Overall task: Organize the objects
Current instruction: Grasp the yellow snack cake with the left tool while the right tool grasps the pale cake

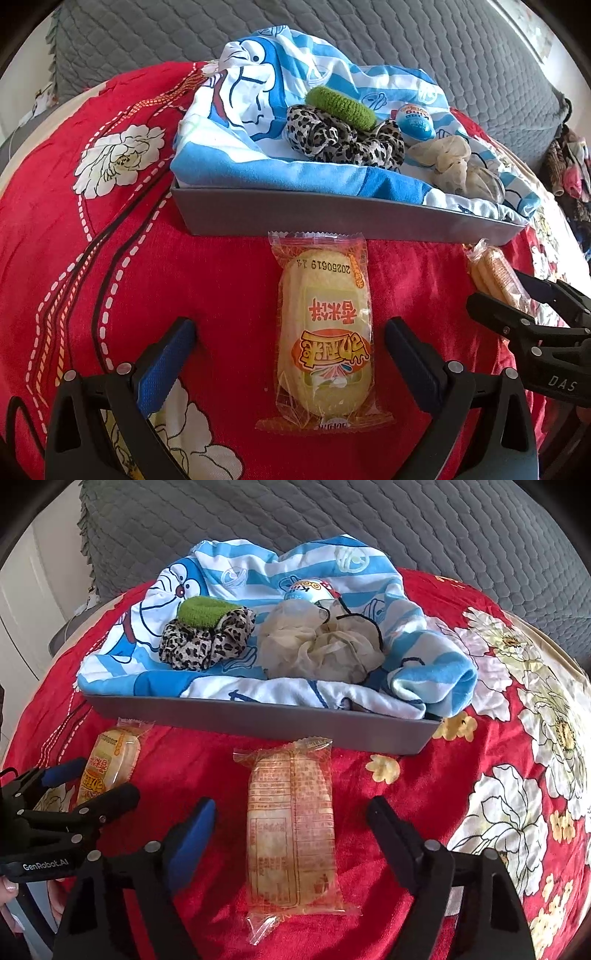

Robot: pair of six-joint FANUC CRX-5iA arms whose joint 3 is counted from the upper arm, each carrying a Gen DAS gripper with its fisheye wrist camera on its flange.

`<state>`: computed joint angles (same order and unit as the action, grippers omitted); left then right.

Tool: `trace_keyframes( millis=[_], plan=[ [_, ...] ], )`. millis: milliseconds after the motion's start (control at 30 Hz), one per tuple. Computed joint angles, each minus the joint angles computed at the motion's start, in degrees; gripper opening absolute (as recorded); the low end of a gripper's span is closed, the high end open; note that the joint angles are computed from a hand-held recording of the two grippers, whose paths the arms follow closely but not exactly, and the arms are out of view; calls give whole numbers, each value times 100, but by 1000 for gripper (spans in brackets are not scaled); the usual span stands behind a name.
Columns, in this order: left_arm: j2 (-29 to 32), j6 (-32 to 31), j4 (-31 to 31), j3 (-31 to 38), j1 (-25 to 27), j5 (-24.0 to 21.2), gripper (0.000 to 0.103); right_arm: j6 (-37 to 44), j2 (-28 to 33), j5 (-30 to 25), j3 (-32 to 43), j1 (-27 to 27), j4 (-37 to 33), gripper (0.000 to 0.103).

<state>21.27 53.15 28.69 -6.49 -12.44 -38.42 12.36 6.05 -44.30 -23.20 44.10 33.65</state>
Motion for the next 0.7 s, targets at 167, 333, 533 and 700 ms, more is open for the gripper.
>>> trace_keyframes(
  millis=[167, 333, 533, 700],
  plan=[
    [-9, 0, -26, 13, -1, -25, 102, 54, -3, 0, 26, 17, -40, 75],
    [-64, -57, -62, -43, -4, 81, 89, 61, -16, -1, 32, 15, -77, 63],
    [-93, -97, -105, -58, 0, 122, 64, 56, -47, 23, 24, 6, -107, 51],
    [-140, -215, -89, -100, -34, 136, 49, 88, -49, 17, 33, 30, -68, 43]
  ],
)
